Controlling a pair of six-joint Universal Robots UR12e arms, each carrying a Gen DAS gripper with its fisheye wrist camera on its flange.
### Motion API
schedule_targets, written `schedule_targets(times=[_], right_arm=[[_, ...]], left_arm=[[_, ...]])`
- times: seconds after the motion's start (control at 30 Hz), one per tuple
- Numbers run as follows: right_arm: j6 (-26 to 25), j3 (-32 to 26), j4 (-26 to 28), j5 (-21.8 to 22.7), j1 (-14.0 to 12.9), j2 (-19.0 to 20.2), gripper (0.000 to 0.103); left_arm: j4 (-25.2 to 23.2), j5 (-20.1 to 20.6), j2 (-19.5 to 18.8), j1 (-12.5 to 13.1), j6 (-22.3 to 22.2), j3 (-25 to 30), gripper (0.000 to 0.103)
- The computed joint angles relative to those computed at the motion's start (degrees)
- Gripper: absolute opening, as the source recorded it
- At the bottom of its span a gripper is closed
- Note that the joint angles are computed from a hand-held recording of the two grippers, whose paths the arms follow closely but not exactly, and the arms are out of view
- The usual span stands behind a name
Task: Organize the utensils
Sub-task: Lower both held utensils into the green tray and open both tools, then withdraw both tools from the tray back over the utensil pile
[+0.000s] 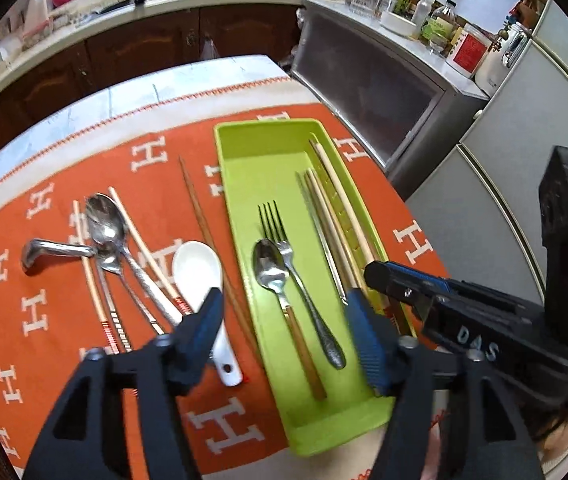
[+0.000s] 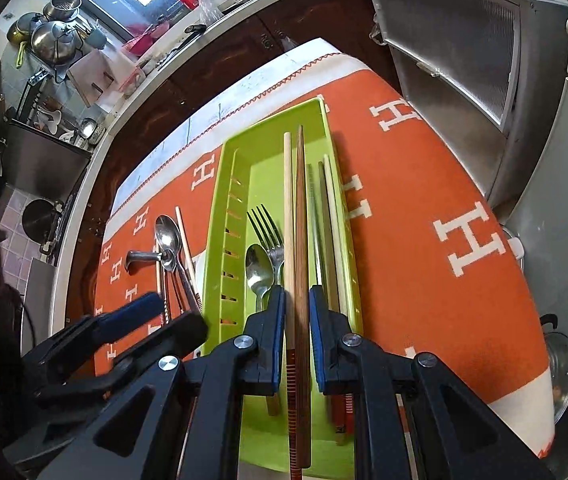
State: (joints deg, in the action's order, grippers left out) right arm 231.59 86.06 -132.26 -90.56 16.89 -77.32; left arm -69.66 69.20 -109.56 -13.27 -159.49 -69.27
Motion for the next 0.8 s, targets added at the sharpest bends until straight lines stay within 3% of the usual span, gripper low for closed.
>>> schedule_targets(times=[0.33, 0.63, 0.8], right_arm=[[-0.6, -1.6, 2.0, -0.3, 0.2, 1.1, 0.012], [-0.3, -3.1, 4.7, -1.0, 0.8, 2.2, 0.012], [-1.4, -3.6, 4.8, -2.9, 1.5, 2.3, 0.033]], left_arm=[[3.5, 6.1, 1.2, 1.6, -2.4, -1.3, 0.083], [5.2, 10.2, 1.3, 2.6, -5.9, -2.1, 0.085], [5.9, 11.1, 1.4, 2.9, -7.1, -2.2, 0.092]])
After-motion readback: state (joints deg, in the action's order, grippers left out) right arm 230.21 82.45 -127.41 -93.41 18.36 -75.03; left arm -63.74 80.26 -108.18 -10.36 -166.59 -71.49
